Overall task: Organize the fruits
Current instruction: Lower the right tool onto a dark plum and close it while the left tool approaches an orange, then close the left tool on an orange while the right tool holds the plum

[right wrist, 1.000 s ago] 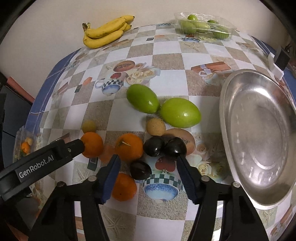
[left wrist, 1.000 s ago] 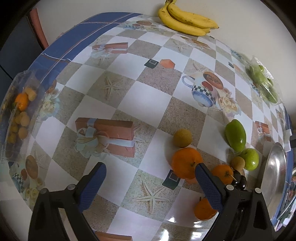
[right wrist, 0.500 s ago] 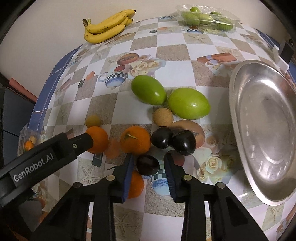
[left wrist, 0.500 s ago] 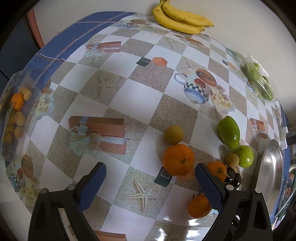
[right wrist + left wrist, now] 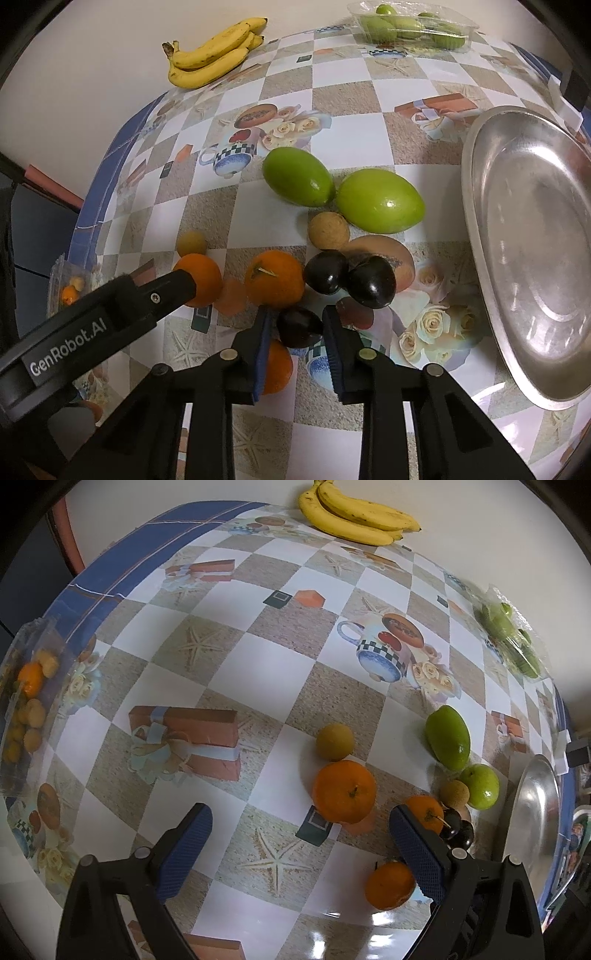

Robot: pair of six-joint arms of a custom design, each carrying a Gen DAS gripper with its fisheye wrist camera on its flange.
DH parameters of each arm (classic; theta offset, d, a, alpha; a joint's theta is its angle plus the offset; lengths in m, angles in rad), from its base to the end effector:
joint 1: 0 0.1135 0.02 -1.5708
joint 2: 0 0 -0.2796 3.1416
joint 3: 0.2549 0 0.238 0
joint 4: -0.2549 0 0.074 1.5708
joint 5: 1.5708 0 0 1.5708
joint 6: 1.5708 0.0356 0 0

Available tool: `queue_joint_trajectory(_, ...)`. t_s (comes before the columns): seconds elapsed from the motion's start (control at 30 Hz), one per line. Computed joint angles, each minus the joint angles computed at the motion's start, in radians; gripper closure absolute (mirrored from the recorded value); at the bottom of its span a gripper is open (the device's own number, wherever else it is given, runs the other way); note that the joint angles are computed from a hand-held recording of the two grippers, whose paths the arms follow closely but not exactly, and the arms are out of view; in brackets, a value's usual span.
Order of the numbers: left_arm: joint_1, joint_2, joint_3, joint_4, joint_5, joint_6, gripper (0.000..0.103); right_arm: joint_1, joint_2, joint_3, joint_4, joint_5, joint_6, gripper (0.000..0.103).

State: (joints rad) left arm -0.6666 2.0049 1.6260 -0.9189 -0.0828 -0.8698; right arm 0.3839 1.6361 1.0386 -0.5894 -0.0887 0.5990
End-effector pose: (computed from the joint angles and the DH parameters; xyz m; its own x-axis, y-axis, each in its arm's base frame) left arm 0.3188 -0.2470 0.2323 -0.9456 -0.2250 -0.2348 -0.1922 0.9691 -0.1547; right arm 0.2801 0.1166 0.2111 -0.9377 0.2269 -0.2630 0.1512 0.9483 0.2790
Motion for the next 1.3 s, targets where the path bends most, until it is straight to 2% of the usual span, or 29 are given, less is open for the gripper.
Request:
queue_joint_trajectory(0.27, -0.011, -0.017, -0.033, 0.056, 0.117, -0.028, 0.006, -0.036, -0.028, -0.030, 0.011, -0.025, 0.011, 0.076)
queue_joint_trajectory(0.43, -0.015, -0.037, -0.074, 0.109, 0.182, -0.065, 0.012, -0.053, -0.053, -0.041, -0.003, -0.024, 0.015, 0.076)
queue_joint_trajectory(0.57, -0.013, -0.051, -0.104, 0.132, 0.212, -0.100, 0.016, -0.078, -0.075, -0.059, -0.003, -0.043, 0.022, 0.076)
queue_joint_trajectory(0.8, -0.026, -0.044, -0.103, 0.129, 0.214, -0.095, 0.021, -0.096, -0.102, -0.069, -0.035, -0.019, 0.026, 0.076)
queue_joint_trajectory(0.87, -0.027, -0.044, -0.105, 0.134, 0.225, -0.096, 0.026, -0.106, -0.109, -0.075, -0.038, -0.020, 0.026, 0.076)
queue_joint_trajectory(1.2, -0.047, -0.004, -0.063, 0.117, 0.238, -0.085, 0.040, -0.157, -0.171, -0.083, -0.066, -0.030, 0.024, 0.076)
queue_joint_trajectory(1.27, -0.050, 0.000, -0.063, 0.125, 0.243, -0.083, 0.052, -0.156, -0.180, -0.081, -0.066, -0.030, 0.024, 0.076)
queue_joint_trajectory(1.3, -0.049, -0.002, -0.068, 0.136, 0.253, -0.084, 0.055, -0.156, -0.181, -0.079, -0.066, -0.032, 0.025, 0.076)
